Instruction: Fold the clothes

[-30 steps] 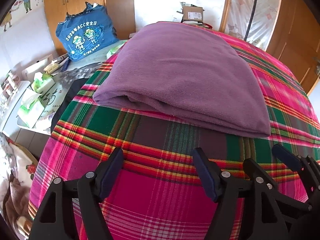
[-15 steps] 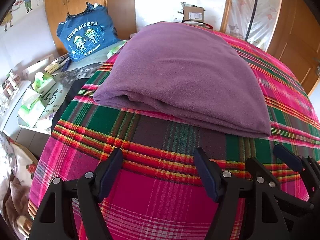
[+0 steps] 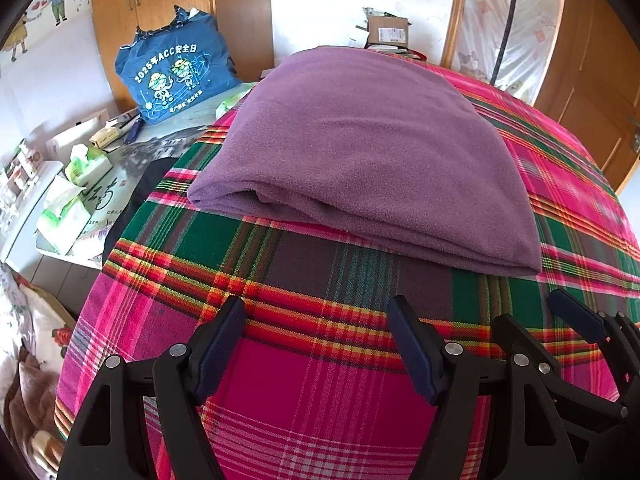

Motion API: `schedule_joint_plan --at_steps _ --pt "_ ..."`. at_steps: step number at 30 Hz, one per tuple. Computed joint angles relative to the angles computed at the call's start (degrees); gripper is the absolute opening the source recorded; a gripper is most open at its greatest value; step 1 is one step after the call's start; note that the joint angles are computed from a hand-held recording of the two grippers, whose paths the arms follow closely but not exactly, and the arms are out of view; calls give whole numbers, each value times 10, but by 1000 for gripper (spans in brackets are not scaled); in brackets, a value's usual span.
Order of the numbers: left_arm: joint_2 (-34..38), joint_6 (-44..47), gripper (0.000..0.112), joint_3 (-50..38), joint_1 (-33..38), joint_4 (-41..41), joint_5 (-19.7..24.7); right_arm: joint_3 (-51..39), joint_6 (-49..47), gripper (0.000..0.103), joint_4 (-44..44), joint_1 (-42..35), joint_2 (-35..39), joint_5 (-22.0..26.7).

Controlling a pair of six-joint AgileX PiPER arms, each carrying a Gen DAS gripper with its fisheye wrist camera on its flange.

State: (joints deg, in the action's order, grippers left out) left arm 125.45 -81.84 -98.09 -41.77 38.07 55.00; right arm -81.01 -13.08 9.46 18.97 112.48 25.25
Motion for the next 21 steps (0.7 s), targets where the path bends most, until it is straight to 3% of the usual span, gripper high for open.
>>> schedule_joint_plan --at_steps 21 --pt "-1 -15 75 4 -4 10 1 1 2 61 -3 1 -2 0"
